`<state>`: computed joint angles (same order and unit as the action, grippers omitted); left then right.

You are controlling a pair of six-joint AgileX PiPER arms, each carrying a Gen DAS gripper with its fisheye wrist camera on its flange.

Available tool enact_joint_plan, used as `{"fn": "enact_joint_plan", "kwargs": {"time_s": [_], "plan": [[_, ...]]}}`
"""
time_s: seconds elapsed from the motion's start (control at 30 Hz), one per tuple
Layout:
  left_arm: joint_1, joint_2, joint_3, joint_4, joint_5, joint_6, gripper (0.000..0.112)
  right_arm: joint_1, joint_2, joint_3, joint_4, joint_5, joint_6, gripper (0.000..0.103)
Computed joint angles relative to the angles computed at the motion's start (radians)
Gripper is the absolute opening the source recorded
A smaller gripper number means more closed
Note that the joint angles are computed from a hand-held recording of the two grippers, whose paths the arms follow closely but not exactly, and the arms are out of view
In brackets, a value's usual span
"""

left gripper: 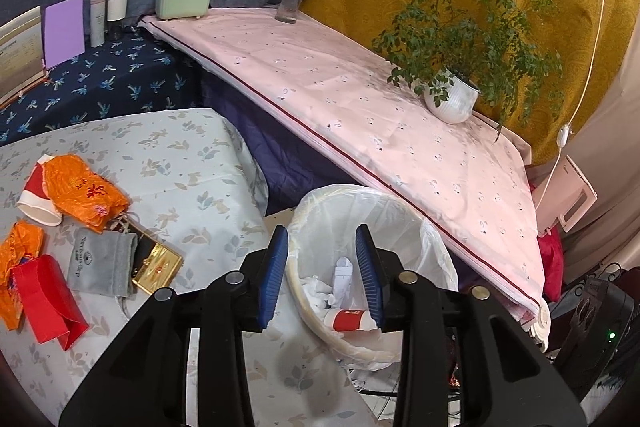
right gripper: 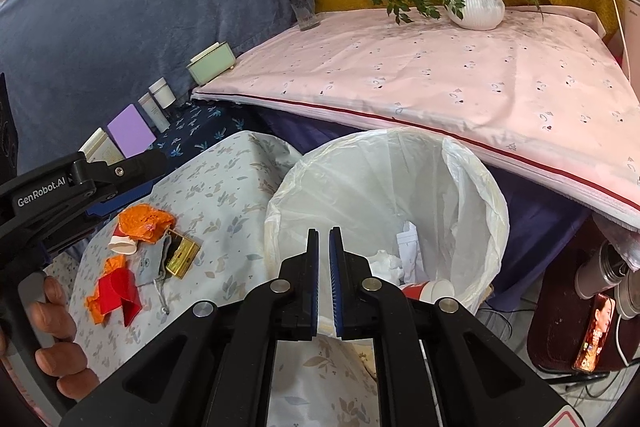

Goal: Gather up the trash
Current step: 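Move both open grippers back over the table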

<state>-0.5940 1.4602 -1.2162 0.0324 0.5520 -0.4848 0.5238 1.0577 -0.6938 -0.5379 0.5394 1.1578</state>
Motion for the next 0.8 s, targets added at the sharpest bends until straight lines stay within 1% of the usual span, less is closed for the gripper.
{"fn": "enact_joint_plan", "kwargs": {"time_s": [0.2, 0.37, 0.43, 0.5, 0.67, 0.73, 0.8], "plan": [[0.042, -0.048, 0.053, 0.005, 0.000, -0.008, 0.034, 0.070, 0.032, -0.038, -0.049, 0.026, 0.058, 0.012], [0.087, -0.094, 0.111, 0.005, -0.002, -0.004, 0.035, 0.140, 0.070, -0.075, -0.097, 0.047, 0.114, 0.020], [0.108, -0.119, 0.141, 0.018, -0.003, -0.017, 0.044, 0.167, 0.090, -0.091, -0.117, 0.053, 0.139, 0.024], [0.133, -0.141, 0.167, 0.023, -0.005, -0.019, 0.047, 0.194, 0.108, -0.105, -0.138, 0.059, 0.165, 0.027], [0.206, -0.198, 0.234, 0.043, 0.002, -0.034, 0.059, 0.260, 0.167, -0.150, -0.177, 0.070, 0.211, 0.037], [0.235, -0.222, 0.262, 0.073, 0.006, -0.056, 0.068, 0.287, 0.191, -0.168, -0.193, 0.076, 0.231, 0.040], [0.274, -0.246, 0.291, 0.090, 0.008, -0.063, 0.071, 0.310, 0.216, -0.185, -0.205, 0.075, 0.245, 0.043]]}}
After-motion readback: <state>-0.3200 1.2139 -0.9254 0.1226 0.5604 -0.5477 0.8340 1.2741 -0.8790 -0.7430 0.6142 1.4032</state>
